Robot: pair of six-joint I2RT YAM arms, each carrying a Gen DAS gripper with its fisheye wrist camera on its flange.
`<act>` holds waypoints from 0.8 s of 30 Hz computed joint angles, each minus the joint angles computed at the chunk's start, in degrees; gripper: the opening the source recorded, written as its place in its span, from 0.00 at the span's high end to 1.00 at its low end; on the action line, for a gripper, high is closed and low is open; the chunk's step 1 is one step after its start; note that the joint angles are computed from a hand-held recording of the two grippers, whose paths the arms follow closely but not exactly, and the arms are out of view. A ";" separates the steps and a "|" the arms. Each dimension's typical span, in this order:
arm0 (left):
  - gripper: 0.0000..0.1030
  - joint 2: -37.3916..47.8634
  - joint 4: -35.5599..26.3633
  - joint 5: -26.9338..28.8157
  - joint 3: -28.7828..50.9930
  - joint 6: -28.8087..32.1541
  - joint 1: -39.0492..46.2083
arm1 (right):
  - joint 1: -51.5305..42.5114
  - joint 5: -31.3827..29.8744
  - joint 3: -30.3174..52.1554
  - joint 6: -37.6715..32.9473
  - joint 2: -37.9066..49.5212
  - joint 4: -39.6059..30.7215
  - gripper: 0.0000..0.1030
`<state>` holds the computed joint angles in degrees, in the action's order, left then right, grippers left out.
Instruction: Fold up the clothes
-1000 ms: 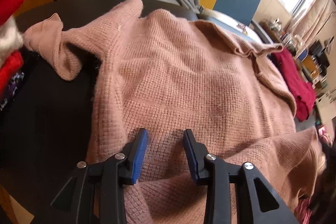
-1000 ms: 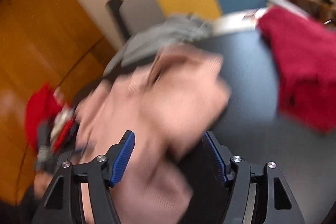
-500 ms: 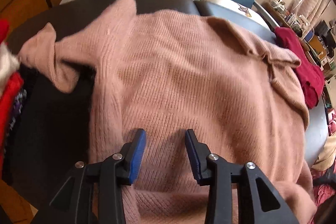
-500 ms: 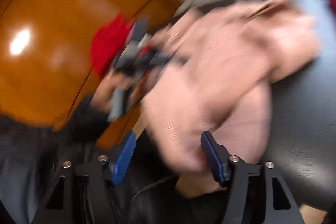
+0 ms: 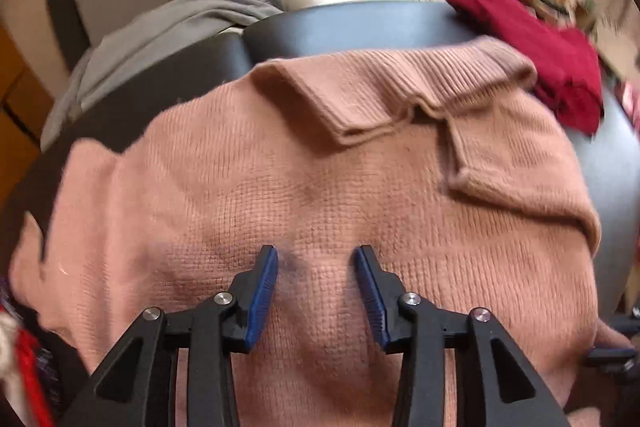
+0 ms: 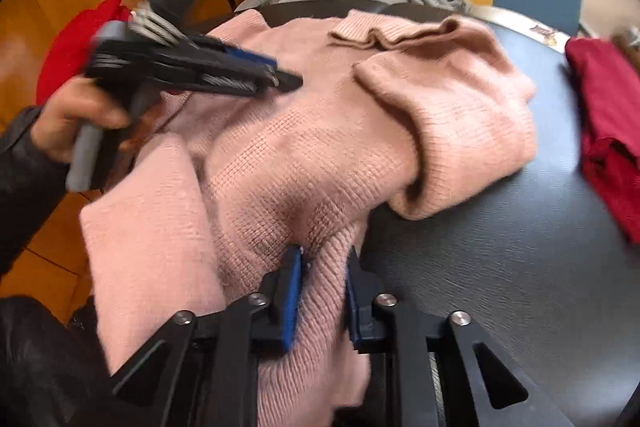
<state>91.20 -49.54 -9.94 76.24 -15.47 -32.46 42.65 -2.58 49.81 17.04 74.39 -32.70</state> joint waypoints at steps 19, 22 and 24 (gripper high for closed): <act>0.47 -14.82 6.63 6.39 -15.97 -8.97 8.63 | -14.51 0.49 -0.40 -2.30 -25.79 -23.41 0.55; 0.46 -15.50 7.51 7.93 -17.00 -8.57 9.54 | -14.68 -5.03 2.28 -10.99 -12.92 -13.53 0.34; 0.46 -16.58 8.04 7.13 -17.93 -8.83 8.93 | -13.79 -6.45 4.40 -15.55 -5.16 -11.68 0.34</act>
